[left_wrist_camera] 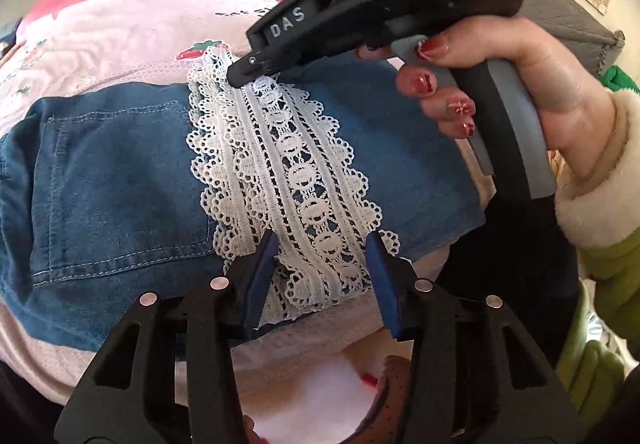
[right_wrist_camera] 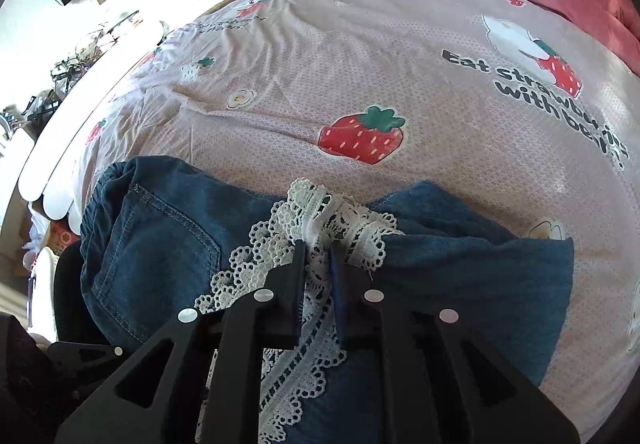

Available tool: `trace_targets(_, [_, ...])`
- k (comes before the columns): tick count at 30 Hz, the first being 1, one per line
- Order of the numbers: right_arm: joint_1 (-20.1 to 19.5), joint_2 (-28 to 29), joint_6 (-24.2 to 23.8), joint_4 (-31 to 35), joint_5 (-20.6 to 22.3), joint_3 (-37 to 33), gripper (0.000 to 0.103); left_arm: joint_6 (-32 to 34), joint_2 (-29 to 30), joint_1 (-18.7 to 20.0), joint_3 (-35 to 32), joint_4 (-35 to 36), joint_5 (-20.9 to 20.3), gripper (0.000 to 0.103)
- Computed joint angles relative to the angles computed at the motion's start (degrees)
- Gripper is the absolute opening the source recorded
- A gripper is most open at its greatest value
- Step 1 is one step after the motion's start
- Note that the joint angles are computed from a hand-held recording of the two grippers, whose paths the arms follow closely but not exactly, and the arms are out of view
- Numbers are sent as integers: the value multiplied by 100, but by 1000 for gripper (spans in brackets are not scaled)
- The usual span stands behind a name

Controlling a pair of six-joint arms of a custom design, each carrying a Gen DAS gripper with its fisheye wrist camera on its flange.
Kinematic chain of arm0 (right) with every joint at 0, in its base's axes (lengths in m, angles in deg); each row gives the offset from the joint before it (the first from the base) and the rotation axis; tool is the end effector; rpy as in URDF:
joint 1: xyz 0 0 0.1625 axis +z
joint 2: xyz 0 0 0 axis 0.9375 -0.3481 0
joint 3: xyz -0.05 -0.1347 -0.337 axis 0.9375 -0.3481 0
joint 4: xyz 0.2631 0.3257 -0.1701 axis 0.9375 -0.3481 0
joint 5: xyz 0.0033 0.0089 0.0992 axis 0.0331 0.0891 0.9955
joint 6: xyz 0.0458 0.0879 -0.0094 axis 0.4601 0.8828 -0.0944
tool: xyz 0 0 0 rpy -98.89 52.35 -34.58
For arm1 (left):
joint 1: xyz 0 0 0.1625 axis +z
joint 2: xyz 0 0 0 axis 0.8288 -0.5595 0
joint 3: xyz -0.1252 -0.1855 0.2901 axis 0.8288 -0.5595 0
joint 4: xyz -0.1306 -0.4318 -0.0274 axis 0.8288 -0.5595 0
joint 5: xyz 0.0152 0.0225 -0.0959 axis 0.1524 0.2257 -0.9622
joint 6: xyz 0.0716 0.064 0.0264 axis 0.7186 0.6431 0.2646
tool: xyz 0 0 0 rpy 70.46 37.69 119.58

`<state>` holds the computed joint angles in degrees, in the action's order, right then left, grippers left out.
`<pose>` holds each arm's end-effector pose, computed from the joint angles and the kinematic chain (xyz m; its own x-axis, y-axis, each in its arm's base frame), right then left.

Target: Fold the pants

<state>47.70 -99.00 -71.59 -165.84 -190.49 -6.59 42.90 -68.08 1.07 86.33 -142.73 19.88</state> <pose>0.4090 -0.5667 -0.0617 -0.6775 -0.6609 0.3228 -0.7030 0.7109 -0.0197 -0.0247 -0.3845 0.2707 -0.7981 0.3014 -0.5217 0.5116 0.7963 -0.3227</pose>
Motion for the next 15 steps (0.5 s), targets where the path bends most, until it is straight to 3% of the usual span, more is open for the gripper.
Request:
trace_targets(3, [48, -16, 87, -4, -81, 1, 15, 6, -83, -107, 74, 33, 87, 38])
trace_targets(5, [82, -114, 59, -122, -26, 102, 26, -94, -182, -92, 29, 123, -77, 43])
trace_targets(6, [96, -174, 25, -181, 26, 160, 37, -129, -294, -77, -4, 224, -187, 54])
trace_targets(7, [134, -252, 1, -297, 32, 245, 46, -115, -390, -57, -27, 271, -254, 58])
trace_targets(10, [200, -401, 17, -391, 25, 358, 48, -280, -774, -389, 82, 442, 258, 63])
trace_targets(15, [266, -574, 57, -517, 81, 479, 56, -741, -1246, -557, 43, 763, 710, 78])
